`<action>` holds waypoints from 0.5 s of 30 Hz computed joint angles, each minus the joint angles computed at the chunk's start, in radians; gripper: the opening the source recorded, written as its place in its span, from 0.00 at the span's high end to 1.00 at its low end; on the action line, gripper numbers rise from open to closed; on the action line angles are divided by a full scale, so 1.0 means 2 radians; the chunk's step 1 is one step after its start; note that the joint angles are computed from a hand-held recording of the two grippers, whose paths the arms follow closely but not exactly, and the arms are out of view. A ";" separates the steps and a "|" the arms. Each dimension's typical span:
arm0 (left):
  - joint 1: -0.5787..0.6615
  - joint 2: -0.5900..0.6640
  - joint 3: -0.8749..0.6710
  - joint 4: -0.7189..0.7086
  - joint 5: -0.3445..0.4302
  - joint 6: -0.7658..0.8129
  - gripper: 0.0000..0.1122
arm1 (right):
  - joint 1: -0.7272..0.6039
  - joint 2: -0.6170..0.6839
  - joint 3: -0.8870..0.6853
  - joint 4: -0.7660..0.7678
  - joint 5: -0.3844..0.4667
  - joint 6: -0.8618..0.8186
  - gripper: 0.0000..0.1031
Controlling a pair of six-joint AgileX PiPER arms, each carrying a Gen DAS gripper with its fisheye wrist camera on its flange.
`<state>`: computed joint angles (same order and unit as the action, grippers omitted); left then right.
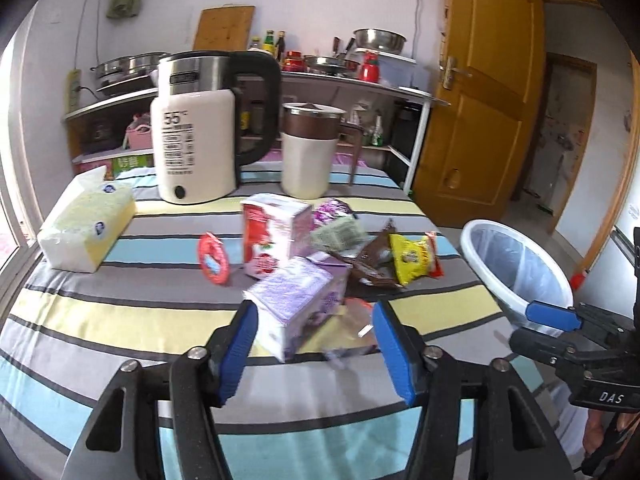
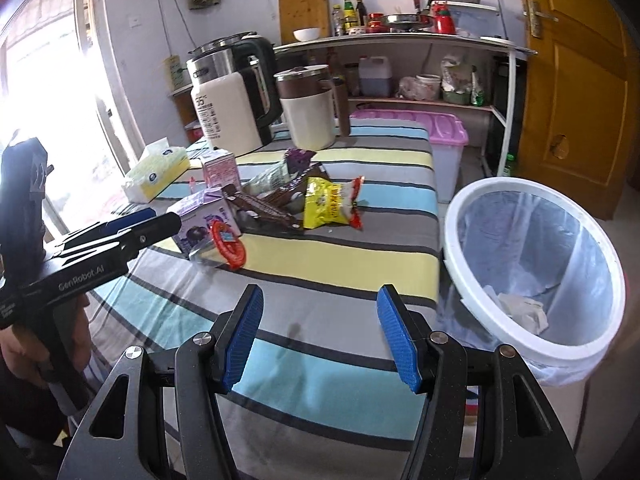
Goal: Collect trash
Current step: 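Move both tools back toward the table items, then grasp the purple milk carton with the left tool while the right tool grasps the clear plastic cup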
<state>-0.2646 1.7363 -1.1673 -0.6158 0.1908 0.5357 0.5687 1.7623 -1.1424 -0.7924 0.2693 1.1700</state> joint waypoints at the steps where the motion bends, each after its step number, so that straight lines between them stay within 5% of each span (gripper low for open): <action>1: 0.006 0.003 -0.003 -0.011 0.002 0.012 0.44 | 0.000 0.003 -0.004 0.006 0.000 -0.007 0.42; 15: 0.040 0.077 -0.082 -0.038 0.074 0.059 0.42 | 0.002 0.042 -0.056 0.079 0.017 -0.087 0.42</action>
<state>-0.1842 1.8911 -1.3308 -0.6912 0.3383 0.6534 0.5725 1.8467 -1.2546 -0.6335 0.3030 0.9962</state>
